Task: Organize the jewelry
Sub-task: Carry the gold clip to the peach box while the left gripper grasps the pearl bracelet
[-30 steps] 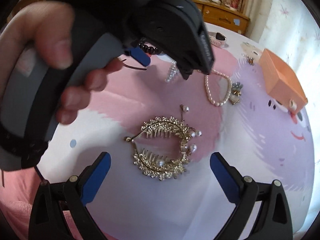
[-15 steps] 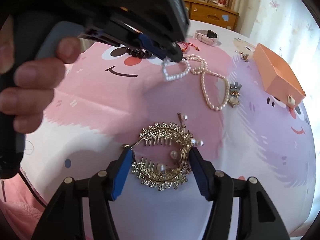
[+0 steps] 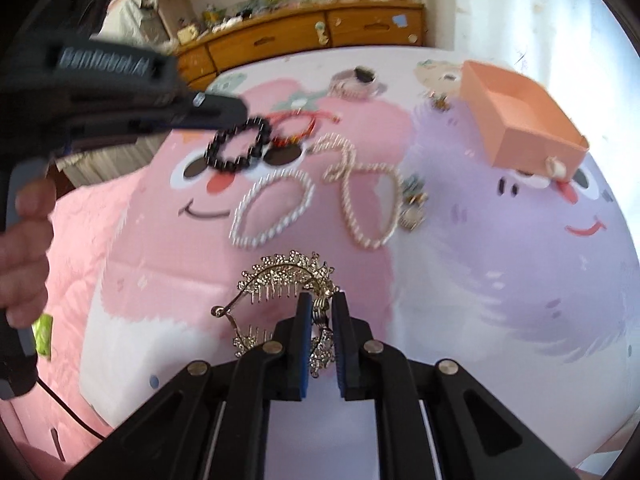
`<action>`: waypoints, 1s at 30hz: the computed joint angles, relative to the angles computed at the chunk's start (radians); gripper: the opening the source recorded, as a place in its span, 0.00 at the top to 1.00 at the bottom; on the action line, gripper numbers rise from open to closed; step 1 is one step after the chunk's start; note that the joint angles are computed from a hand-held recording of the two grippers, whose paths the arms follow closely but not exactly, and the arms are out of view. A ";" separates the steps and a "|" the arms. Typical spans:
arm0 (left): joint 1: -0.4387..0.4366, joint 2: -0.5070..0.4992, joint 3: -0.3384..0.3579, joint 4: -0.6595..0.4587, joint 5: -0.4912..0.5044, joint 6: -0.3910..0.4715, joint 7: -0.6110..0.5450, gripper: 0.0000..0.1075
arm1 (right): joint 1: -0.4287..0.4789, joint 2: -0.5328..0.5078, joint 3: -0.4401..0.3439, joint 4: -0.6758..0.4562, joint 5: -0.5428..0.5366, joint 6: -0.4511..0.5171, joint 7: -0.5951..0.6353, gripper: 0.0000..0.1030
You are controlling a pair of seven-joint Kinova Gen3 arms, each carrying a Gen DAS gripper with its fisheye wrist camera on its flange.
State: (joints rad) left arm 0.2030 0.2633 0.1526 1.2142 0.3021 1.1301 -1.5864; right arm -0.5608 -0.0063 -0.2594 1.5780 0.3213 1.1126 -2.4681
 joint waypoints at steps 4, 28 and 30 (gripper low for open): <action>0.004 -0.014 0.004 -0.015 0.014 -0.011 0.014 0.95 | 0.025 -0.034 0.013 -0.001 0.032 -0.017 0.036 0.91; 0.285 0.158 -0.030 -0.115 -0.374 0.169 0.385 0.92 | 0.379 -0.048 0.209 -0.156 -0.204 -0.032 0.597 0.91; 0.297 0.171 -0.030 -0.136 -0.386 0.188 0.386 0.93 | 0.399 -0.038 0.220 -0.164 -0.225 -0.040 0.639 0.91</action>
State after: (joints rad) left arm 0.4997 0.4340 0.1225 1.0777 -0.0843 1.3179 -1.2007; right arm -0.1623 -0.0446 -0.0398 1.4140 0.0964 1.0729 -1.8289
